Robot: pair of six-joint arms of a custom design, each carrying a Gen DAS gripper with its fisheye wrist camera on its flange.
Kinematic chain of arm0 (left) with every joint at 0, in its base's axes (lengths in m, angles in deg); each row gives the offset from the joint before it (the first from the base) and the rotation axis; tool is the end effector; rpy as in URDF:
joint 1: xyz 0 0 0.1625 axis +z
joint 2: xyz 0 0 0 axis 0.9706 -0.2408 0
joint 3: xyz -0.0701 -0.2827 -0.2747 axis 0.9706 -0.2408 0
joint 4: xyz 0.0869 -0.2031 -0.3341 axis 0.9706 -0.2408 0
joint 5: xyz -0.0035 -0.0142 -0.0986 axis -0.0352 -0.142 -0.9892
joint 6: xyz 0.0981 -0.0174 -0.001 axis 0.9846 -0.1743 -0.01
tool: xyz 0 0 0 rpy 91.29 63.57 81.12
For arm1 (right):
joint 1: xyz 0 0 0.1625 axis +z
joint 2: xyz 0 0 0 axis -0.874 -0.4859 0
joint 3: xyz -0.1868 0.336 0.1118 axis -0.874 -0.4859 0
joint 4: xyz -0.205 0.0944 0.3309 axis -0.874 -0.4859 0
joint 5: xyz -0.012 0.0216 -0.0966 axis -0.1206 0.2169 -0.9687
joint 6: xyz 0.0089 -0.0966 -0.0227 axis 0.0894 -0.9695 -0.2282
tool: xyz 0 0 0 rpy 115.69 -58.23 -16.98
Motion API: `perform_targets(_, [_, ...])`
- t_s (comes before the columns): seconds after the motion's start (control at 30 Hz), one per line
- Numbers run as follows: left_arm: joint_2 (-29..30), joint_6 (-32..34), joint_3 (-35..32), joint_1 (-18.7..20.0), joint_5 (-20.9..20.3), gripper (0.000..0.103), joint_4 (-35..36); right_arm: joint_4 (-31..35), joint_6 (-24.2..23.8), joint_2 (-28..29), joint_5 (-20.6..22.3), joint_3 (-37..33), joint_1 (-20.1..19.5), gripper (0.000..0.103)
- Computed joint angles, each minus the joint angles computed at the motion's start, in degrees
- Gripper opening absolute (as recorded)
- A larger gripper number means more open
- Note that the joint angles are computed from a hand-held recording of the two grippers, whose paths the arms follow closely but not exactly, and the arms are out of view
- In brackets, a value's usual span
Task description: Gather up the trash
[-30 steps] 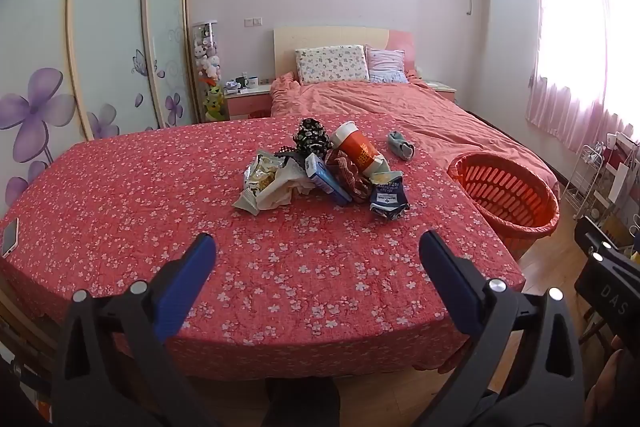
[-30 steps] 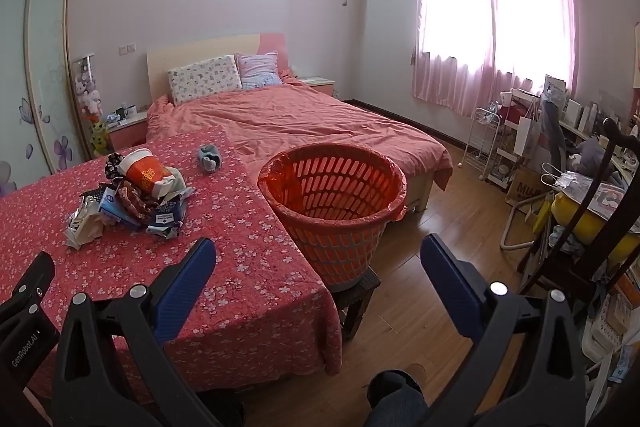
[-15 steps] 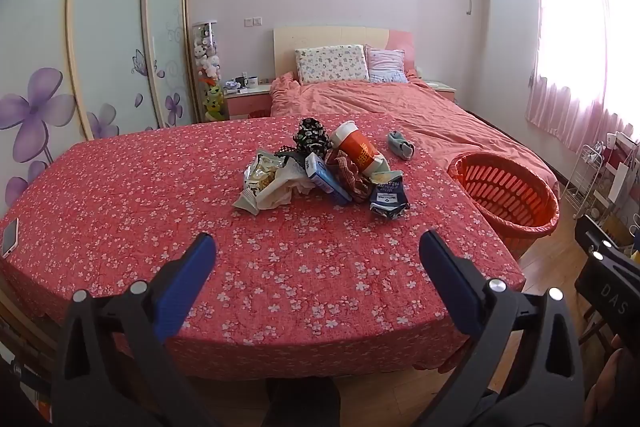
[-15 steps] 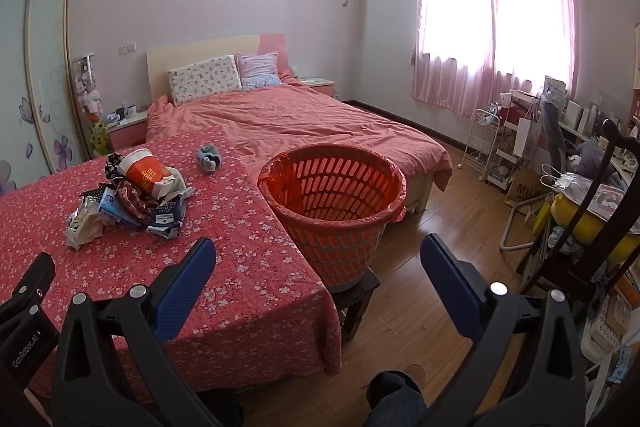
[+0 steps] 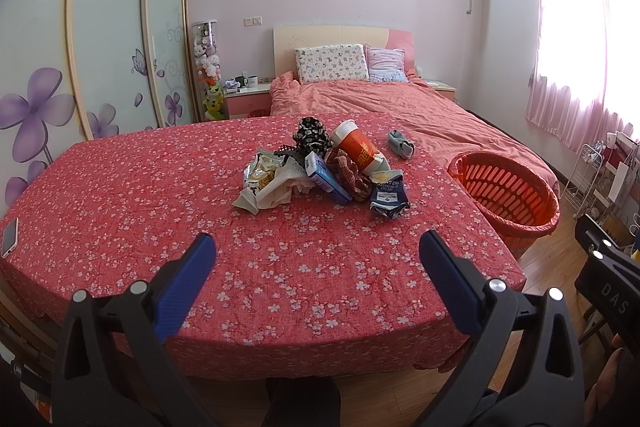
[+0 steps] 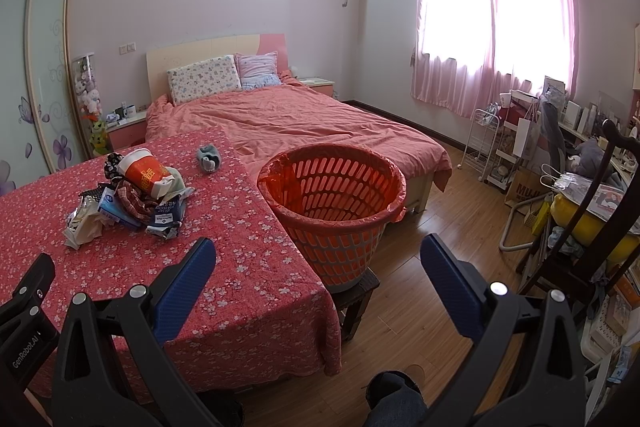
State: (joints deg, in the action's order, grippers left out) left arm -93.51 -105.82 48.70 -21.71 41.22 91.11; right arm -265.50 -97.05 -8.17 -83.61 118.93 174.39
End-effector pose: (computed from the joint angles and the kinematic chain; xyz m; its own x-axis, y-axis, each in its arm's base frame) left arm -0.1788 -0.6141 0.2414 -0.6950 0.0138 -0.7189 0.6177 0.5231 -0.5872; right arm 0.3121 -0.6021 0.1288 -0.6448 0.4185 0.6396 -0.4665 0.4473 -0.7631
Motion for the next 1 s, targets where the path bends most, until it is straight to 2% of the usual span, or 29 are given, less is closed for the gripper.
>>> perform_targets(1.0, [0.13,-0.40,-0.22,-0.02,-0.04,0.099,0.50,0.27,-0.08,0.43,-0.06,-0.56,-0.08,0.101])
